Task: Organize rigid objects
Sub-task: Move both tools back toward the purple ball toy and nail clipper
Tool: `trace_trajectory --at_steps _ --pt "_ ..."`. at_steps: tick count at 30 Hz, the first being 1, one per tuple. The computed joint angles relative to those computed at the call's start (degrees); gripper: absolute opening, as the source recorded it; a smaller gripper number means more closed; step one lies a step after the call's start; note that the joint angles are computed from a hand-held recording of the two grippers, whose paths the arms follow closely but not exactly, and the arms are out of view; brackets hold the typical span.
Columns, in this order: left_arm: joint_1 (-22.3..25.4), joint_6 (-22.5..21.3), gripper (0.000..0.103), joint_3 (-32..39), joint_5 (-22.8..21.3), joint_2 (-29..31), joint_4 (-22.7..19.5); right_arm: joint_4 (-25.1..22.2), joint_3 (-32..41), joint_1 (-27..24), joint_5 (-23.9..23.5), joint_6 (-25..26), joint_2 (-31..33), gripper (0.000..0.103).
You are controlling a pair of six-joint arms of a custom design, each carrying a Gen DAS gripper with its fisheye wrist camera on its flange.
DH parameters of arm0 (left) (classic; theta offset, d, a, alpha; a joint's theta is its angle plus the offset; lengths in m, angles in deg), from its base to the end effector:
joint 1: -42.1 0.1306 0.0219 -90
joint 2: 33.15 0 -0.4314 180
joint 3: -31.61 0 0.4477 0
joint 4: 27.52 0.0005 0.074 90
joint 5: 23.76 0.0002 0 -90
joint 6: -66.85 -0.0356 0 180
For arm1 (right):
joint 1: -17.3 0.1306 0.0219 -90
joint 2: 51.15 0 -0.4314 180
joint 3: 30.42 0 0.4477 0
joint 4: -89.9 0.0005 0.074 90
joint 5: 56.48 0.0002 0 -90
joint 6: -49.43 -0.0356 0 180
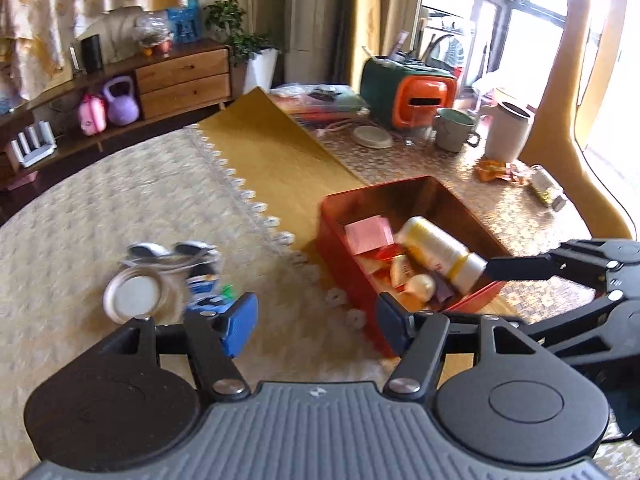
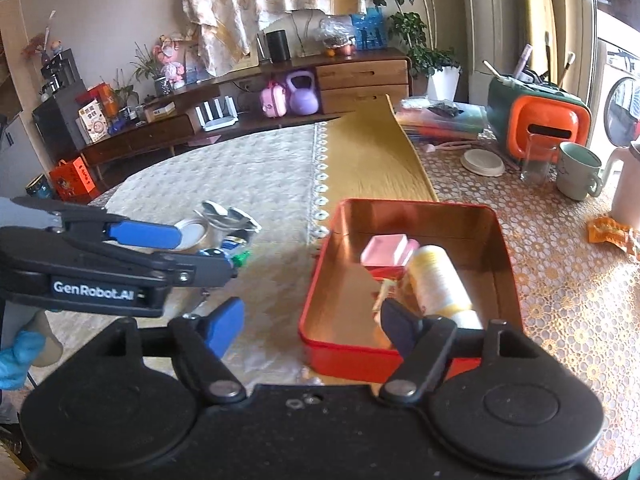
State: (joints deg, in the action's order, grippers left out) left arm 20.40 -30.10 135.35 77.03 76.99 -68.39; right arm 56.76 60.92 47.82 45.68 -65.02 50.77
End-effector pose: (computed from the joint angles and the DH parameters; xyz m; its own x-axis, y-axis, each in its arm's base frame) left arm 0.6377 -0.2615 0.4055 -0.6193 0.3744 -0.6902 0.5603 0.8265 -0.0544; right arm 0.5464 0.3128 0.3952 -0.6932 0.0610 -0.7182 -0.0861 0.9823 0.1666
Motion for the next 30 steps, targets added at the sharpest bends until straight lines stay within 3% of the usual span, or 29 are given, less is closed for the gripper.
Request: trace_trajectory --at_steps 4,11,15,30 --pt "2.1 -0.15 0.072 -2.3 -0.22 -1.36 1.02 0.09 0.93 0.92 0.21 0.46 0.72 0.083" --pt "5.17 0.39 0.073 -4.87 -0.82 -2.18 2.05 0.4 2.85 2.38 0.14 0.99 2.47 0.1" --pt "6.42 0.11 0.081 -6.89 -1.09 -2.72 3.94 -0.92 4.94 2.98 -0.07 1.64 4.39 0.102" --pt "7.12 0.28 0.082 -11.38 -2.4 -1.07 9.88 -7.46 16.51 2.73 -3.72 1.23 14.0 0.103"
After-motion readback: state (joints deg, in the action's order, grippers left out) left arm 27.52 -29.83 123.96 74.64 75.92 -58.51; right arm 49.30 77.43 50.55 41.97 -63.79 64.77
